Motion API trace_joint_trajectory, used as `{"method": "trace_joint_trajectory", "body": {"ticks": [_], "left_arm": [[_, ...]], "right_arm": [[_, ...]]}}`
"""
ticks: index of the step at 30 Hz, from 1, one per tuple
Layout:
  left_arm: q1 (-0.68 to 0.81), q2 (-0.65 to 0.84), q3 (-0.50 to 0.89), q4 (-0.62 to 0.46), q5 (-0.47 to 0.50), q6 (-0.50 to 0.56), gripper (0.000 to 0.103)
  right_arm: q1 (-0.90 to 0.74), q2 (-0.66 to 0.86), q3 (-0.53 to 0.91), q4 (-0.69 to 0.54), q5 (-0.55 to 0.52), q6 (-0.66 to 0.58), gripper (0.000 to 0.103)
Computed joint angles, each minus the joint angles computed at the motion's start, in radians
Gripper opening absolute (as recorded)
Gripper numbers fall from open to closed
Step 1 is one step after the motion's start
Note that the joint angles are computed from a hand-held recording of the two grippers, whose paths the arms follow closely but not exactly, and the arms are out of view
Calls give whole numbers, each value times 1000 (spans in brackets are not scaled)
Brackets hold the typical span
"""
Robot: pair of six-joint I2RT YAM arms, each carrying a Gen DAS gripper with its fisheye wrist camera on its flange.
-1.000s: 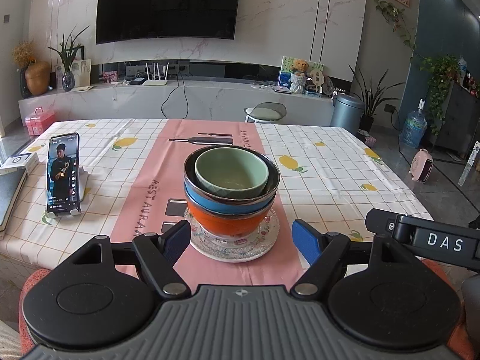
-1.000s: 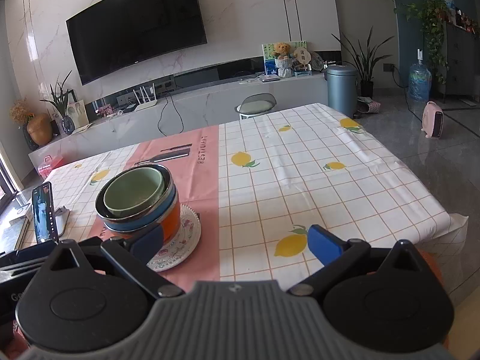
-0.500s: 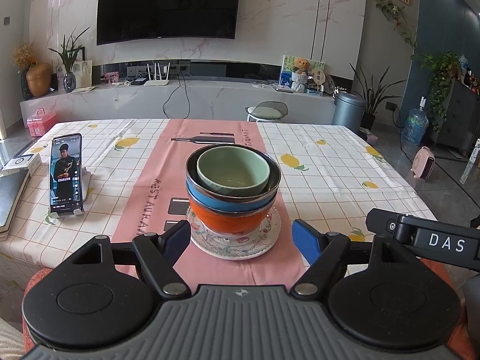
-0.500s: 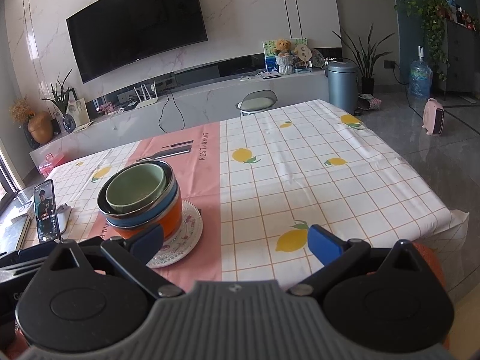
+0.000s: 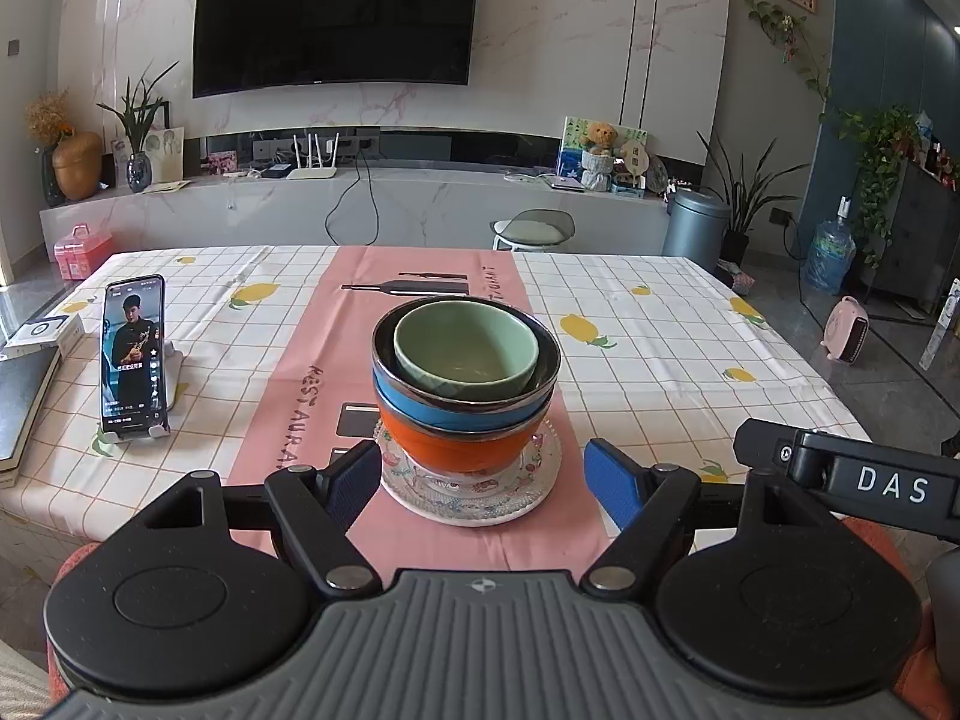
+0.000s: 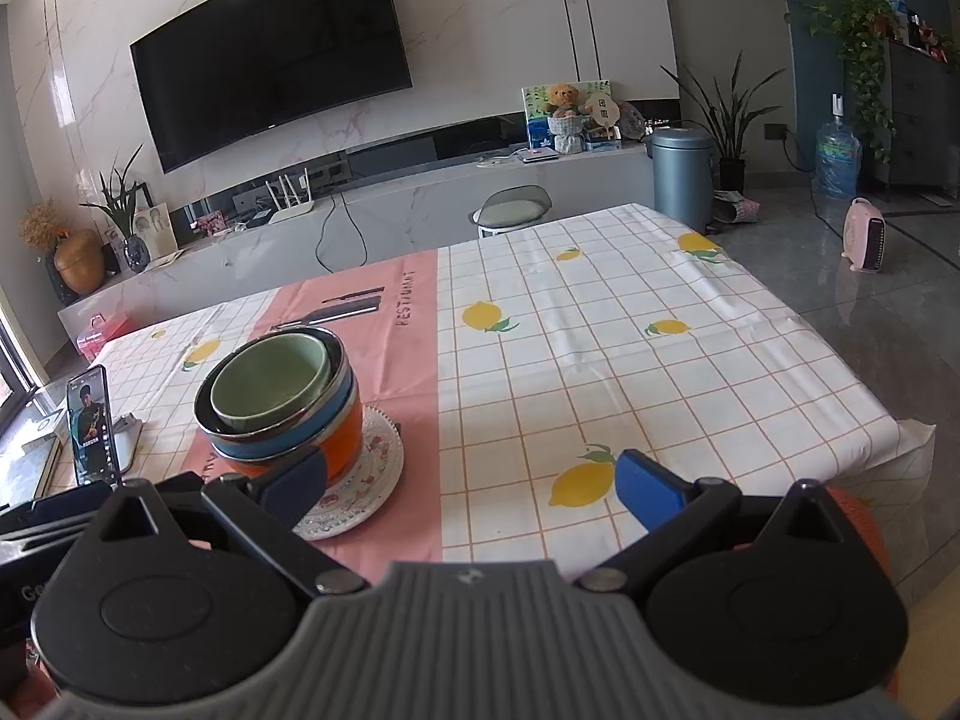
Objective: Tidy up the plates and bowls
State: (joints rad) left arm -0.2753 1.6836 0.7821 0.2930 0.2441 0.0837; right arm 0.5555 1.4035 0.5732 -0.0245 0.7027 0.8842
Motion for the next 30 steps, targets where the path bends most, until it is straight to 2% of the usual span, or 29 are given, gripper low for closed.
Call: {"method": "trace_joint_trajectory", "body": {"ticks": [30], "left_arm": [[4, -20, -18, 31, 9, 11, 90]], "right_arm": [[4, -17, -7, -9, 5, 10, 100]]}}
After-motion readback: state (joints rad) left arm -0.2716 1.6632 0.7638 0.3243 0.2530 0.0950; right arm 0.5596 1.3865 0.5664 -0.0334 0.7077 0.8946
